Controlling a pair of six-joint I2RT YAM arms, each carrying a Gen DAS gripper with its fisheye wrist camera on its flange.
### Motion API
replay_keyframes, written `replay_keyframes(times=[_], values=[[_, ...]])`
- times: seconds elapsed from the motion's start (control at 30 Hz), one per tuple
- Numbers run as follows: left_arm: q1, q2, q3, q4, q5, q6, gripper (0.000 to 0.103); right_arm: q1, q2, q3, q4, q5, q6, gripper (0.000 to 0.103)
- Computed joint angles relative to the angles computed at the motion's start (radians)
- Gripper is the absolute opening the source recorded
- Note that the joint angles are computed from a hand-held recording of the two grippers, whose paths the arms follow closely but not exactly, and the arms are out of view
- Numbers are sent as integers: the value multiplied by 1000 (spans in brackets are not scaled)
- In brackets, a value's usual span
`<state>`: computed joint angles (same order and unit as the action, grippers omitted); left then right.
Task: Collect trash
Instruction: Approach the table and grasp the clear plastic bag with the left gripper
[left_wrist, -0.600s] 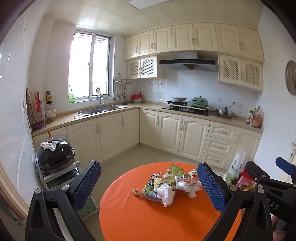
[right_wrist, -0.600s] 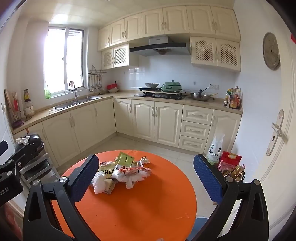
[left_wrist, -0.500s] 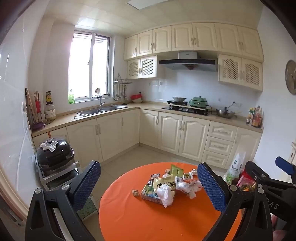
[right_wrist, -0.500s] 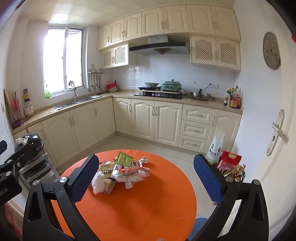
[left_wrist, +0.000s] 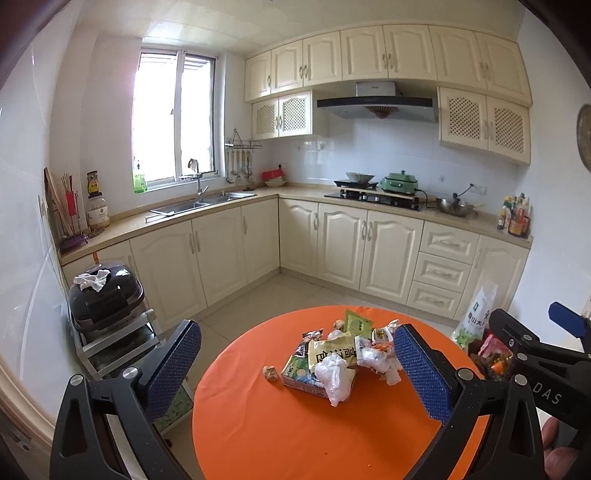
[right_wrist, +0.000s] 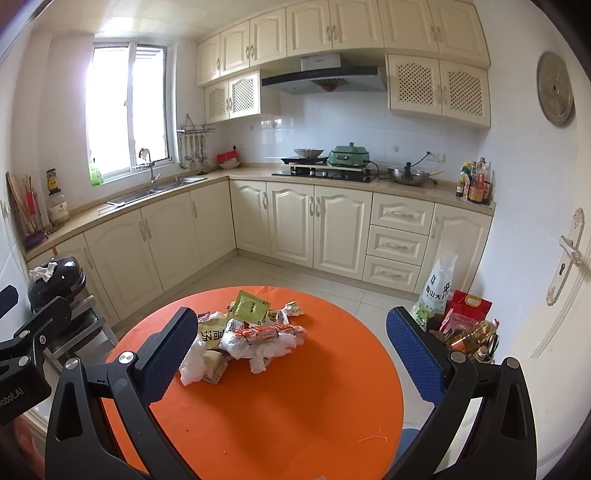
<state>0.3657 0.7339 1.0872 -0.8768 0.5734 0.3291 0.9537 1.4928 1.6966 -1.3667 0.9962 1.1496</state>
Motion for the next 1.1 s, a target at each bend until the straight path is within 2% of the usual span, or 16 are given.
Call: replay_keyframes(times=[0.13,0.2,0.33,0.37,0.43,0.53,0.57,0.63,0.8,0.9,0.93,1.0,1.07,1.1], values=[[-166,85,-50,97,-182,-28,102,-81,-19,-82,142,-79,-115,103],[-220,159,-53,93,-279,15,102,-116,-26,-129,204,-118,-158,103],[-332,322,-72,194,-393,-29,102,-203,-29,-239,343,-227,-241,103],[-349,378,-49,188,-420,-26,102,-222,-26,-265,369,-254,-250,103],[-383,464,-50,297,-434,-62,102,-266,-31,-326,435,-320,-277,103],[-445,647,47,314,-487,-87,102,-318,-13,-381,504,-390,-303,103],[-458,703,63,367,-495,-94,102,-331,-7,-396,520,-407,-307,103],[-476,806,132,397,-513,-97,102,-359,4,-426,554,-444,-320,103],[-493,1075,400,438,-590,-24,102,-406,43,-466,625,-510,-349,103],[-505,1208,559,407,-594,-33,102,-429,67,-465,651,-540,-371,103],[-503,1250,590,434,-583,-37,101,-435,73,-466,659,-548,-375,103],[-520,1265,556,442,-517,-104,94,-447,84,-462,671,-563,-386,103],[-498,1309,596,419,-435,-118,66,-459,95,-458,684,-581,-394,103],[-487,1324,593,433,-394,-129,59,-463,99,-456,687,-589,-393,103]])
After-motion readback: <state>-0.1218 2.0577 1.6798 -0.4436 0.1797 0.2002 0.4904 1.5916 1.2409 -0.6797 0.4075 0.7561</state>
